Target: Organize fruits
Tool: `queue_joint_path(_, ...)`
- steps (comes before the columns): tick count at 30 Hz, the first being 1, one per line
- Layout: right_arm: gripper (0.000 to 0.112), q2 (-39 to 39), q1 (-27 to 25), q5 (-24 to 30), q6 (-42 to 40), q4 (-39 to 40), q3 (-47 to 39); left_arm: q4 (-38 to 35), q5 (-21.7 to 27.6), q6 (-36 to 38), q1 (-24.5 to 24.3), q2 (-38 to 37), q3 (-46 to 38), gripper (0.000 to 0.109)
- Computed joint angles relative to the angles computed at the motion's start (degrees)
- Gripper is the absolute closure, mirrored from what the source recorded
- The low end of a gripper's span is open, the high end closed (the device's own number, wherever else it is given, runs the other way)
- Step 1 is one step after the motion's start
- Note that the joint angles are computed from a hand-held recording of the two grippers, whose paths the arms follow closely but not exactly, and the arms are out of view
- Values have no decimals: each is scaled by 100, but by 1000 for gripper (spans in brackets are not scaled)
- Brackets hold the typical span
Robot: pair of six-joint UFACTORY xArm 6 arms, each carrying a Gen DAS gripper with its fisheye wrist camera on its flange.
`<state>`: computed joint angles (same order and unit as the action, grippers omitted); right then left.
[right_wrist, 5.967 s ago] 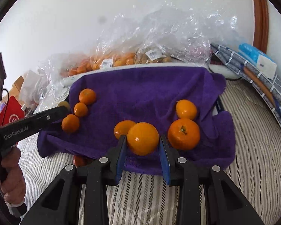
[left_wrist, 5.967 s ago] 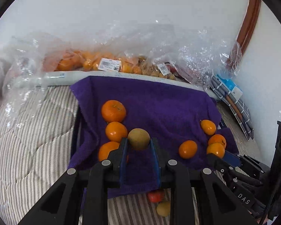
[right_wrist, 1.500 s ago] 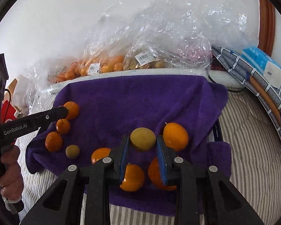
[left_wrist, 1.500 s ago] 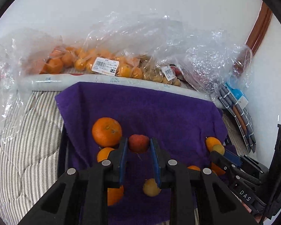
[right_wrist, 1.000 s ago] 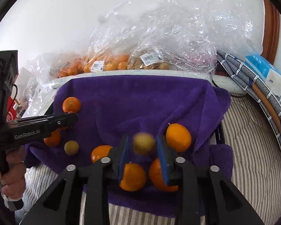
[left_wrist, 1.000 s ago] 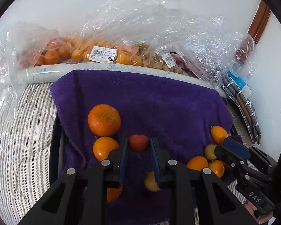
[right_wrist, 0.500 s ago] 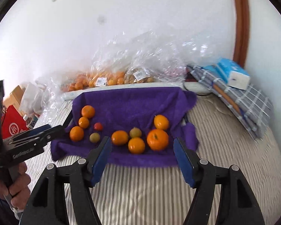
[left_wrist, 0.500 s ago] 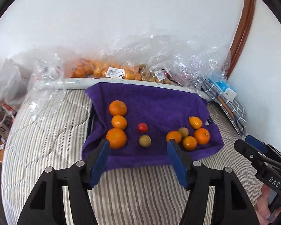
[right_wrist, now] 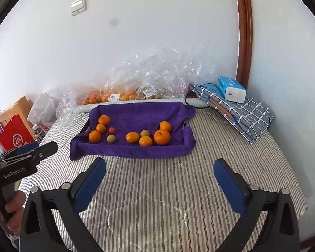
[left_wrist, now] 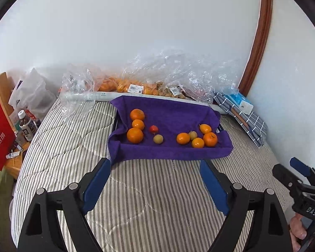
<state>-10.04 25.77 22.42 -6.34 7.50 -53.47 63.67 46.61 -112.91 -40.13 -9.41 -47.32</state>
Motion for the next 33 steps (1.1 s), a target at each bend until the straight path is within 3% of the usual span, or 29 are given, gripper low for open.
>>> queue_joint_path(4,10,-208,-24,-21,119,-96,211,21,315,-58,-229,-98,23,22)
queue_joint_path(18,10,-443,-10,44,196,-82,351,-32,703,-65,-494,-169,-38,22)
queue_joint_path(33,10,-547,-40,42,316,-203,408,-129,855,68,-590,-201,-103,22)
